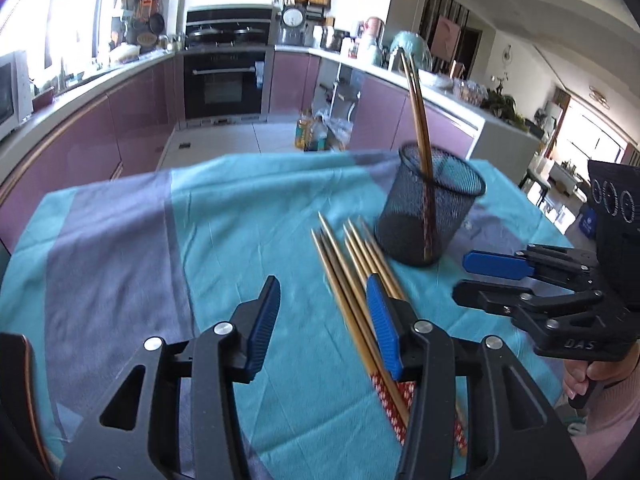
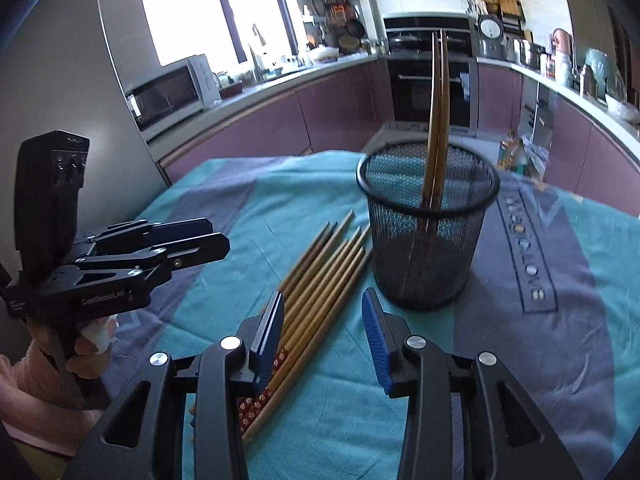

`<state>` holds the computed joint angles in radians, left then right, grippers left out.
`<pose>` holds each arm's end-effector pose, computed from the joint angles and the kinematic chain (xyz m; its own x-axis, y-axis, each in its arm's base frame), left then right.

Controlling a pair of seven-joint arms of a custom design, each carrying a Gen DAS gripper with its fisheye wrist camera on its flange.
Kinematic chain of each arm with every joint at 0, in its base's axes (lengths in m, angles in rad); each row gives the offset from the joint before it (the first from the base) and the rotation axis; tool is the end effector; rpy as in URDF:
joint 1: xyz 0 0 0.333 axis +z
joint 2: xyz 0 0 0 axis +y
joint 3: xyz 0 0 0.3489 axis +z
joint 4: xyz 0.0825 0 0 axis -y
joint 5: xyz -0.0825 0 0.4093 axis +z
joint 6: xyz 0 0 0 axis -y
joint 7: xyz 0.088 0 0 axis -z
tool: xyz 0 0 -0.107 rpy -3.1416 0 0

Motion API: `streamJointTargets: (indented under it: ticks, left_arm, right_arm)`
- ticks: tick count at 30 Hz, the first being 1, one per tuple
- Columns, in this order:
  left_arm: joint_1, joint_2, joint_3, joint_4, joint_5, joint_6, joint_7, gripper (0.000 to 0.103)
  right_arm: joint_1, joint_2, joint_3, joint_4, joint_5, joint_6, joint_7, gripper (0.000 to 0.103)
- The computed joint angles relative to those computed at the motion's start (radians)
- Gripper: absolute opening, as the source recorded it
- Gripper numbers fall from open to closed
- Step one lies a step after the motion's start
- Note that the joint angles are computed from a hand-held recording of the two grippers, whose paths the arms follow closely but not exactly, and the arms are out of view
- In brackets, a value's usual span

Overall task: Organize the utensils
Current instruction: 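Open both tools and withdraw them back over the chopstick pile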

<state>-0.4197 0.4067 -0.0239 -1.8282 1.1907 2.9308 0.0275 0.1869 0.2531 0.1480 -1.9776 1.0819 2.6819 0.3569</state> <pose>0.6063 -0.3516 0.3769 -0.0550 -0.9879 0.1453 -0.6777 -0.0699 -0.7321 0.6309 0.1846 0.3940 0.6522 -0.7257 -0.2193 -0.6342 -0.3639 -0.6822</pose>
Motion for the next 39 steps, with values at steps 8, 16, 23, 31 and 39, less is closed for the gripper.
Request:
streamJointTargets:
  ticks: [8,16,23,31,39]
  left_arm:
    - [0.003,0.056,-0.033,0.025,-0.168,-0.004,0.161,0.045]
    - [-0.029,0.082,-0.010,0.034,-0.267,0.007,0.238,0.045]
    - [-0.034,0.107,-0.016,0.057,-0.346,-0.019,0.313,0.043]
    - [-0.044,0.132,-0.008,0.076,-0.404,-0.023,0.365,0.043]
    - [-0.052,0.150,0.001,0.098,-0.437,-0.038,0.395,0.042]
  right_arm:
    - [0.017,0.021,0.005,-0.021,-0.057,0.035,0.057,0.038]
    - [0.019,0.031,0.018,-0.027,-0.090,0.066,0.087,0.038]
    - [0.030,0.042,0.025,-0.028,-0.123,0.108,0.108,0.038]
    - [0.031,0.051,0.039,-0.031,-0.171,0.148,0.136,0.038]
    - [0.023,0.057,0.036,-0.031,-0.214,0.153,0.179,0.038]
